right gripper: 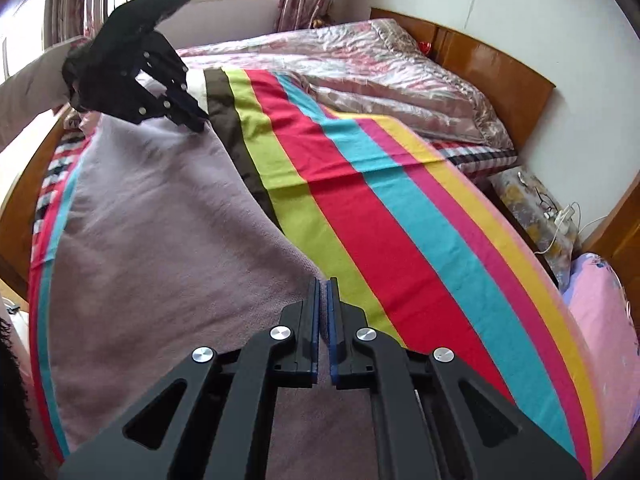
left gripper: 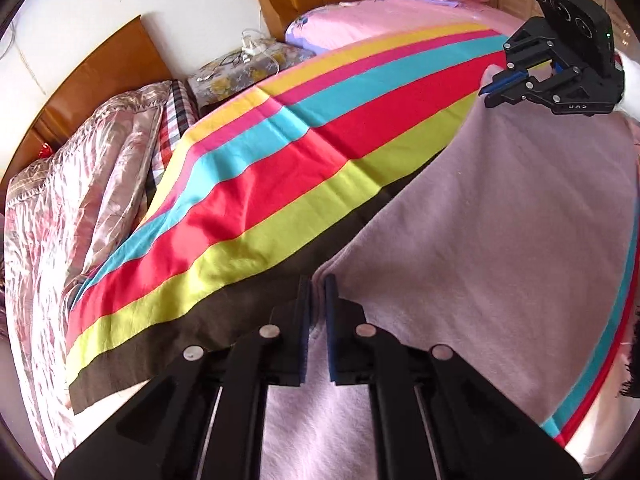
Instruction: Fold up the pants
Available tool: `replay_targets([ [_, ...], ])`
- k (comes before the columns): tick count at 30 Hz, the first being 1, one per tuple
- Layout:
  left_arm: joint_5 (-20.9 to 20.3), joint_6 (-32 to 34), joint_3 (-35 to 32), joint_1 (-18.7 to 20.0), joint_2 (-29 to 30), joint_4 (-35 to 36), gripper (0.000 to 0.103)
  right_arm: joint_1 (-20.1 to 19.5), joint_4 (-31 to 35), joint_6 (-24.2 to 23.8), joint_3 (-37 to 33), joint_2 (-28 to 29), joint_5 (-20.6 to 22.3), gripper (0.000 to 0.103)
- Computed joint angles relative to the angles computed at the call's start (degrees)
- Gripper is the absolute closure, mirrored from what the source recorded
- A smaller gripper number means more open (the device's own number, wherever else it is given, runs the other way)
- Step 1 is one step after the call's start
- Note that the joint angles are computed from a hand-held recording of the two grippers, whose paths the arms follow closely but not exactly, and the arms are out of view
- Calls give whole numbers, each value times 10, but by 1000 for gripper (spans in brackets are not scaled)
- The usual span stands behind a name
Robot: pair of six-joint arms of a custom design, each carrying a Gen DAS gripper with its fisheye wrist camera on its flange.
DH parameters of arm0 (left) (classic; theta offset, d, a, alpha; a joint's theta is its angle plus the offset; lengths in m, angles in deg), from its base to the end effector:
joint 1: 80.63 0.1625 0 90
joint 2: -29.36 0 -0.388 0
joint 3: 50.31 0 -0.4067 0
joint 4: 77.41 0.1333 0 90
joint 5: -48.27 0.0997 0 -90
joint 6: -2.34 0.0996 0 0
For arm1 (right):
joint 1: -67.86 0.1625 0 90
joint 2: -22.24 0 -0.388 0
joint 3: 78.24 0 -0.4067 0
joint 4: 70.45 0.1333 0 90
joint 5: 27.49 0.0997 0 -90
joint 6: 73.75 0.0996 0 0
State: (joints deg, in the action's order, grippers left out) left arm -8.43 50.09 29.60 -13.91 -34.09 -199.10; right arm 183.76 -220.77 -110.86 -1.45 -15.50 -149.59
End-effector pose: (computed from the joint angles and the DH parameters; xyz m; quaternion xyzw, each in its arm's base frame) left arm -0.0967 -0.7003 0.3402 0.5207 0.7950 -0.0639 0.3045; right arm 0.3982 -0.6361 0.1013 0.4501 -0.8320 0.1500 0.2878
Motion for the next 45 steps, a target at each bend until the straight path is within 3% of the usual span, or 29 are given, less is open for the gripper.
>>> replay_targets([
  [3,24,-16,-12,8,25,21,96,-12,30,18,-9,9,12,97],
  [5,18,-22,-1,9,16,18,96,-19,38,47,-5,-3,47,91],
  [7,15,-37,-12,12,17,19,86,-24,36,70,9,-27,75,69],
  [8,20,-43,-12,11,14,4,75,-25,10,79,27,-44,81,51],
  [9,20,-51,-9,11,9,-6,68,-25,-12,87,42,-58,87,50],
  [11,15,-70,11,2,-12,-42,67,-26,-64,111,86,-96,83,50],
  [13,-18,-83,43,-10,-43,-65,60,-30,-95,127,129,-129,78,51],
  [15,-73,-112,72,-18,-68,-66,35,-35,-91,145,150,-144,77,52],
  [18,-121,-149,101,-27,-75,-38,34,-41,-53,159,150,-140,65,53],
  [20,-118,-162,110,-29,-67,-23,34,-42,-35,165,130,-119,42,53],
  [23,-73,-200,98,-23,-38,22,33,-57,-21,203,102,-97,15,56],
  [26,-87,-210,107,-18,-48,18,30,-57,-43,236,97,-96,20,55],
  [30,-61,-233,131,-34,-75,-9,30,-41,-91,217,140,-120,50,52],
  [32,-76,-243,162,-45,-106,-46,30,-25,-103,231,164,-133,18,49],
  [36,-117,-330,216,-66,-138,-137,3,-1,-154,271,246,-189,-40,39],
  [39,-160,-388,227,-86,-120,-148,3,12,-171,321,329,-262,-99,37],
  [42,-199,-406,238,-104,-100,-144,3,23,-145,371,400,-336,-168,31],
  [45,-189,-403,255,-128,-72,-131,3,19,-85,425,465,-411,-204,28],
])
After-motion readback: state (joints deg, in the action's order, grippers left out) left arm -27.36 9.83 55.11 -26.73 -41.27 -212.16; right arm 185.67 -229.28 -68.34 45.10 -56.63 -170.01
